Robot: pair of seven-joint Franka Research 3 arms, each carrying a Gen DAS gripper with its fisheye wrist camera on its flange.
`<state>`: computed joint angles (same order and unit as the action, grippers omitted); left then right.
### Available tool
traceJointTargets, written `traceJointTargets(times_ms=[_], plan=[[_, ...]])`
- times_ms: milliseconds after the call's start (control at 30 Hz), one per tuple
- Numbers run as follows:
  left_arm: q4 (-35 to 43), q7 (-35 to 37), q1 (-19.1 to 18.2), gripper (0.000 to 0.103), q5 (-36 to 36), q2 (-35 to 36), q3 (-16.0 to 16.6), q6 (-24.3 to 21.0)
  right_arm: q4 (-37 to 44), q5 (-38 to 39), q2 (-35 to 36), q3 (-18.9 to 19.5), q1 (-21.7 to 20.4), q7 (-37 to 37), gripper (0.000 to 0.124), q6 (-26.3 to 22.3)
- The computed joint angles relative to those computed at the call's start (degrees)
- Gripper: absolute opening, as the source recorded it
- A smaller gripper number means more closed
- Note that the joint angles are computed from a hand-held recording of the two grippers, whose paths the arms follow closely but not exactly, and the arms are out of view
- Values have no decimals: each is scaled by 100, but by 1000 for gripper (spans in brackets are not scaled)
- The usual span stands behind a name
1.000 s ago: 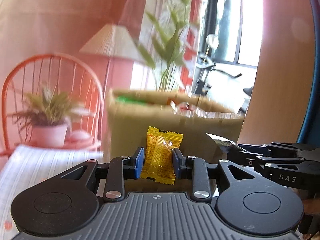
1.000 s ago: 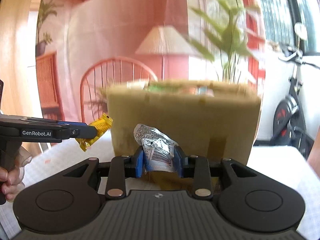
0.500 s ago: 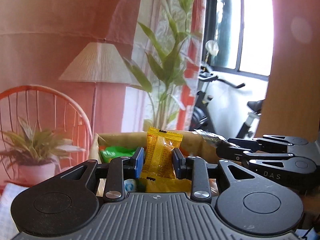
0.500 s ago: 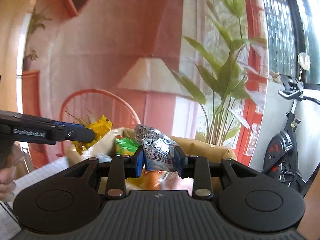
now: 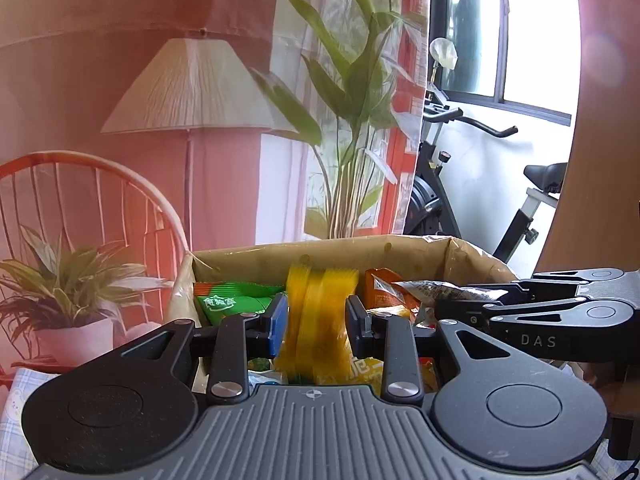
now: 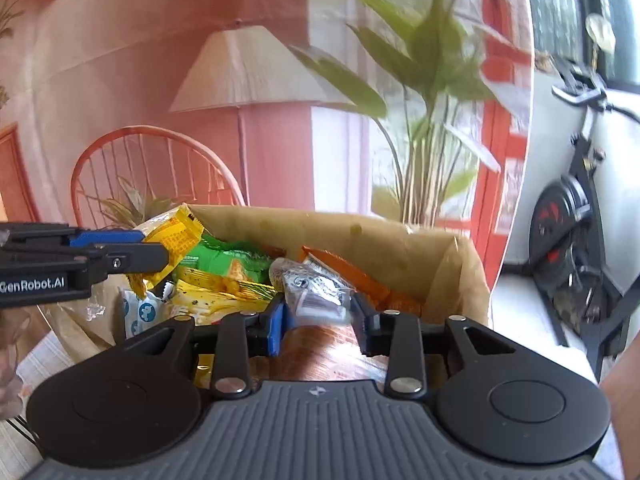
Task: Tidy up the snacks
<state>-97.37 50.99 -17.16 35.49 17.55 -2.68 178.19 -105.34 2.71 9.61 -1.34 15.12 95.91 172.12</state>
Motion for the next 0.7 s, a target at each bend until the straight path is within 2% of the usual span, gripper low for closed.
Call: traceJointTargets(times_ms=[67, 167, 300, 367, 433, 500, 567, 633, 700], plan=[[53, 20, 1, 52, -19, -7, -17, -142, -33, 103, -38, 28, -22, -1, 43, -11], [50, -309, -203, 64, 325, -100, 242, -202, -39, 86, -93, 22, -19, 49, 53, -108], [43, -1112, -425, 79, 1171, -290, 540, -320, -133, 51, -236, 32, -28, 174, 59, -97], [-9, -1496, -442, 87, 1577, -406, 592, -283, -169, -133, -310, -1, 7, 336, 61, -96], [-55, -1952, -495, 90, 2071, -545, 655, -351, -233, -319, -406, -13, 24, 495, 67, -68], [-87, -2427, -543, 92, 2595, -681, 681, -491, -315, -493, -512, -3, 20, 648, 79, -22], [-149, -3047, -601, 94, 3229, -854, 690, -736, -403, -753, -618, -1, 17, 891, 84, 43], [-246, -3694, -625, 95, 3907, -1050, 640, -1005, -474, -975, -725, 32, -9, 1132, 89, 53], [-363, -4196, -573, 98, 4516, -1238, 545, -1129, -561, -1164, -832, 84, -58, 1360, 100, 89]])
